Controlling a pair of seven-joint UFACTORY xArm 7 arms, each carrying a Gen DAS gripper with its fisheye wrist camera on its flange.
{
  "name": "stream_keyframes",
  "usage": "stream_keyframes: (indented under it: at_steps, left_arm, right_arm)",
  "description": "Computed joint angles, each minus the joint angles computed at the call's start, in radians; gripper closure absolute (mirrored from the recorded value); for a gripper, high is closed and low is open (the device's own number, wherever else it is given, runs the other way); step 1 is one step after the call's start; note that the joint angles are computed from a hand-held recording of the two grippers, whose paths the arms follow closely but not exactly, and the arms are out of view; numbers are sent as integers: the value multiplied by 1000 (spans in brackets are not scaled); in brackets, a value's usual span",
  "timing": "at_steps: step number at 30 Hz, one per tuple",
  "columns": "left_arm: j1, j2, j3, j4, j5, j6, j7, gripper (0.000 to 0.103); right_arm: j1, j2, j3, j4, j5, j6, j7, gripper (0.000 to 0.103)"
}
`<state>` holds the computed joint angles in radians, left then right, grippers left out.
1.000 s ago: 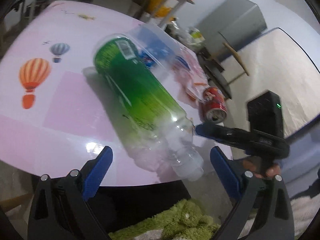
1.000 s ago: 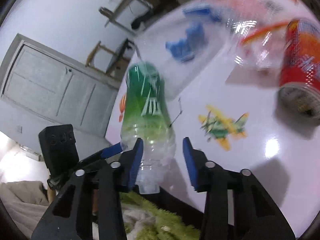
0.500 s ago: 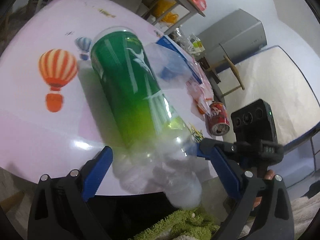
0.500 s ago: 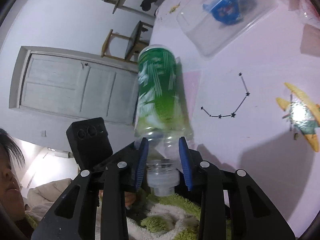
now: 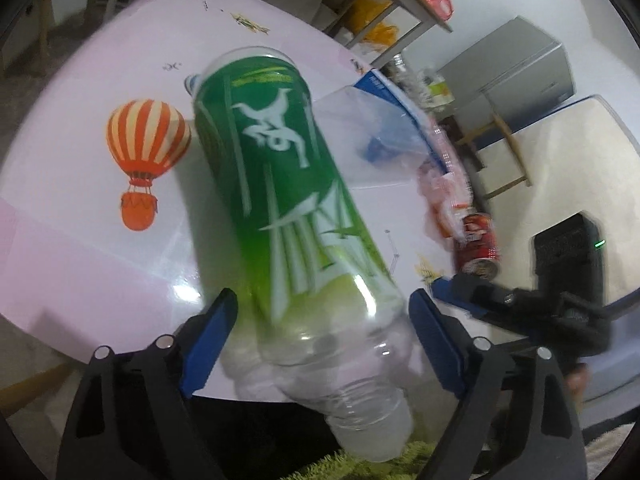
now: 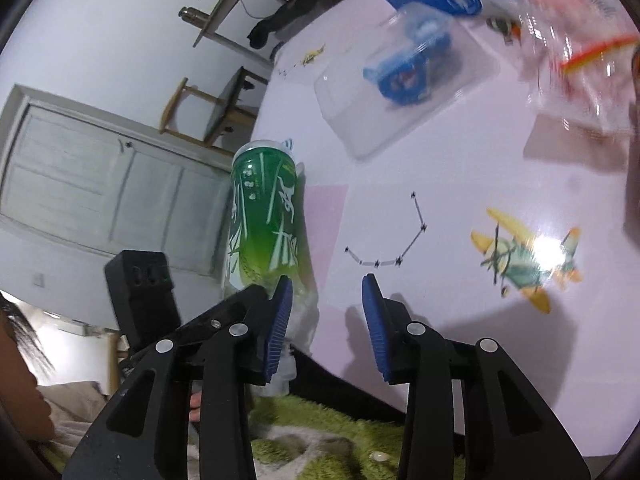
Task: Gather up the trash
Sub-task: 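Return to the table and grasp the green plastic bottle with the left gripper, then grasp the red can with the right gripper while the left holds the bottle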
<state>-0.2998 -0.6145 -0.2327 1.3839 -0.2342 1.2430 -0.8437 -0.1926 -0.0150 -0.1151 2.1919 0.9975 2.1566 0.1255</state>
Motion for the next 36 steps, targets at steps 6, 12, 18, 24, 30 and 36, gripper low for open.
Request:
stream_keyframes:
  at_steps: [6, 12, 18, 24, 30, 36]
  left_arm:
    - [12, 72, -43, 98, 74, 95, 12, 25]
    - [4, 79, -29, 94, 77, 94, 37, 32]
    - [-3, 73, -12, 87, 60, 91, 66, 32]
    - [1, 96, -17, 119, 66, 119, 85, 32]
    - [20, 107, -48, 138, 100, 130, 31, 32]
    - [33, 114, -82, 151, 152, 138, -34, 32]
  right_arm:
    - [57, 31, 62, 74, -101, -81, 26, 66]
    - [102, 94, 114, 180, -192, -91, 62, 66]
    - [109, 206, 194, 370, -246, -70, 97, 66]
    - [87, 100, 184, 208, -258, -149, 17, 63]
    - [94, 90, 136, 196, -253, -134, -12, 52]
    - [57, 140, 145, 315, -247, -96, -72, 44]
